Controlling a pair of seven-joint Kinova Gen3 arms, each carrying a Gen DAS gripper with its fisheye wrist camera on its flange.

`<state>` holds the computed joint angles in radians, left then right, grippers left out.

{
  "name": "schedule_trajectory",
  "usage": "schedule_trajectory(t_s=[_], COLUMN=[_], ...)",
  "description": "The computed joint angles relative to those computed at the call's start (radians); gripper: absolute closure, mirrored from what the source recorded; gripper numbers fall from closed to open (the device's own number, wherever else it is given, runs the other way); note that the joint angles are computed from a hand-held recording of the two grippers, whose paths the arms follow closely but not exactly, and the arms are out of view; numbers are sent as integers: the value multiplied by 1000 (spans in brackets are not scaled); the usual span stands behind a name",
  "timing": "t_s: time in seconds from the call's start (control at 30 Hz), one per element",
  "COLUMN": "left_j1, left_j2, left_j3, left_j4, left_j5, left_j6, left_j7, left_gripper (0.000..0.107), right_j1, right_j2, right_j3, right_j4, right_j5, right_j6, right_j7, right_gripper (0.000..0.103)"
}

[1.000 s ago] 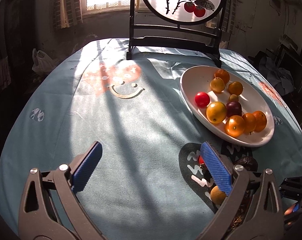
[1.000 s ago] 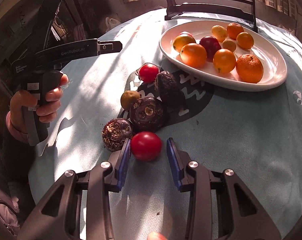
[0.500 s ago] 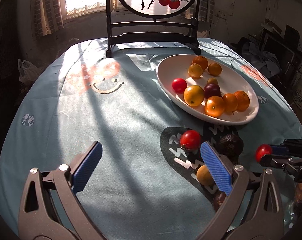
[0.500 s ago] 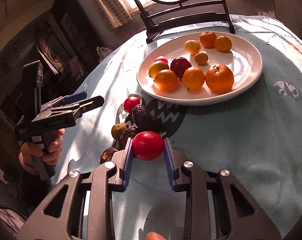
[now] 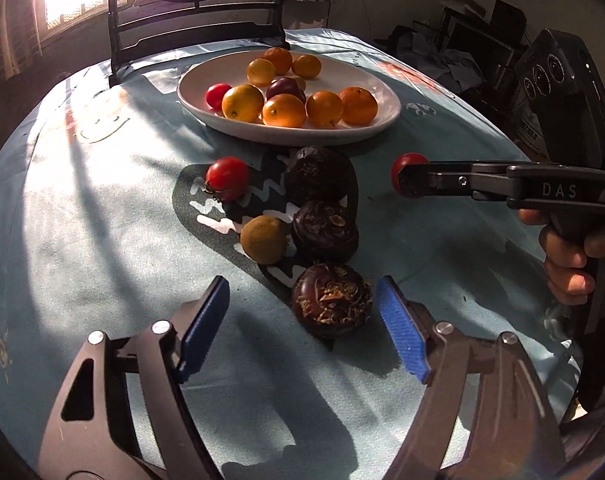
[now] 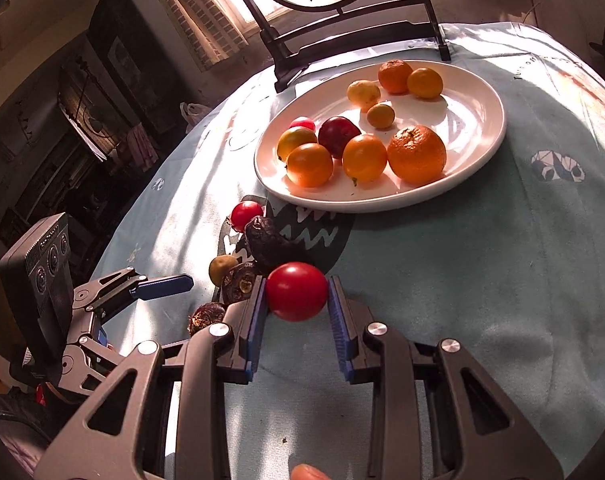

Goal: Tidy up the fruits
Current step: 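Grasp the brown passion fruit with the left gripper while the right gripper holds the tomato, then carry both fruits over the white plate and open both grippers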

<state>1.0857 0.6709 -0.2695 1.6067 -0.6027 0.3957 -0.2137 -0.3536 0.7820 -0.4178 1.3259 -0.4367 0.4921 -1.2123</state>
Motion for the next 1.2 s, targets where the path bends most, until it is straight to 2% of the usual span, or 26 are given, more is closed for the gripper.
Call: schedule_trajectory(t_s=[0.07,0.33,0.47,0.57,0.67,0.73,0.83,1.03,1.13,1.2], left_j1=[-31,-41,-36,-35,-32,-39,-52,-13,-30,-73], left_j2=[3,33,47,48,49,38,7,-40,-55,-65], left_j3=[37,74,86,98,108,109,98,-14,-43,-26], left_j4=[-11,-81,-115,-119,-126,-103,-46,18,16,2], left_j5=[13,32,16,-3,-18,-22,-20,-29,-10,20], left_j6=[-2,99,164,174,190,159,69,-77,-122,-141], left_j7=[-35,-94,-90,-84,-79,-61,-31,3,-25,-74], left_gripper=[42,43,50,60,63,63,63,63,63,63], right_j1=[-7,-10,-12,-15,-22,-25,-27,-39,-27,1], right_j2=[1,-6,-9,-10,-10,-10,-11,-21,-27,-26], right_j3=[11,11,15,19,28,31,33,45,27,-10], right_j4=[-5,4,8,8,4,3,7,23,44,62], right_j5=[3,8,13,17,23,28,34,55,61,52], right_j6=[7,-6,-10,-11,-6,-7,-16,-57,-109,-163], right_j7=[-10,-13,-22,-30,-43,-49,-56,-77,-77,-67], right_gripper=[72,72,72,72,72,72,72,72,72,72])
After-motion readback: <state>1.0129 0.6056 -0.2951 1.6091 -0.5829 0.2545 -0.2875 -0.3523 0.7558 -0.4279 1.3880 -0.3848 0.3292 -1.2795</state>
